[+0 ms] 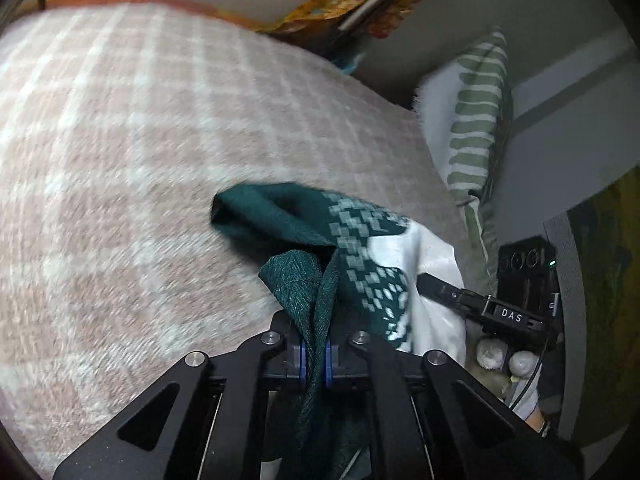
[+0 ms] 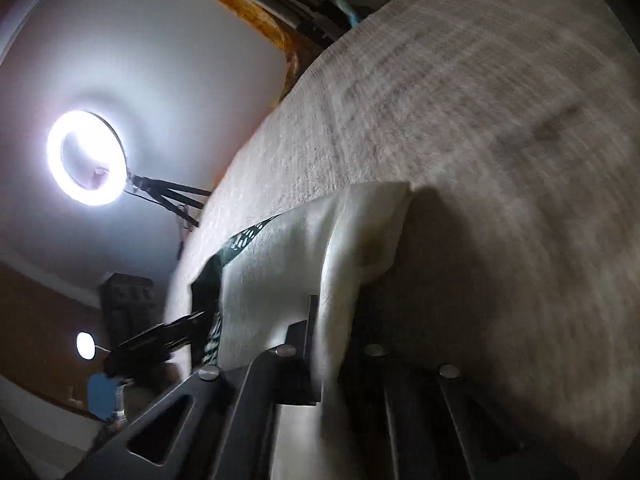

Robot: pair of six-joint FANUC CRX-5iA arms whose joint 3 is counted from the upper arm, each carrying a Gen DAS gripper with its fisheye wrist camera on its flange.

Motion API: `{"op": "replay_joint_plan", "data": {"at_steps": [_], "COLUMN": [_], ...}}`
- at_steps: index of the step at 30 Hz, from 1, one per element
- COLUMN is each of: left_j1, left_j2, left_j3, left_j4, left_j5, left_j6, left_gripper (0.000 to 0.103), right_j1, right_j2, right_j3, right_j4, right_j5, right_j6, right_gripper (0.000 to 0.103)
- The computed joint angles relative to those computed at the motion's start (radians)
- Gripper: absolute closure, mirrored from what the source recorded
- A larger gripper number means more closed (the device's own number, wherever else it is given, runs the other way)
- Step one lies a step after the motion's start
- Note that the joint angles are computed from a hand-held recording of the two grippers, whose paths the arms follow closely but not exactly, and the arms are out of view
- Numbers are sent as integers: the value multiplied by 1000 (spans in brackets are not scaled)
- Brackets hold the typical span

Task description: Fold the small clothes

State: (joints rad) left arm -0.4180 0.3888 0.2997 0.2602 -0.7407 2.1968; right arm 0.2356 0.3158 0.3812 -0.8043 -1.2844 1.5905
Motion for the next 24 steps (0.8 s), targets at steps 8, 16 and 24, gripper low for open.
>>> {"op": "replay_joint_plan", "data": {"at_steps": [8, 16, 24], "left_j1": [6, 10, 32], "left_j2": [68, 264, 471], "left_j3": [144, 447, 793], "left_j4": [-56, -79, -118], "left_j5": [-10, -98, -188], "left_j6": [-9, -22, 16], "left_gripper": [100, 100, 100], "right_j1": [56, 65, 60], "right_j2": [11, 154, 370], "right_j3": [142, 344, 645], "right_j4": [185, 332, 424], "right_j5": [31, 3, -55], "right_j6": [115, 140, 191], "right_gripper": [102, 102, 102]}}
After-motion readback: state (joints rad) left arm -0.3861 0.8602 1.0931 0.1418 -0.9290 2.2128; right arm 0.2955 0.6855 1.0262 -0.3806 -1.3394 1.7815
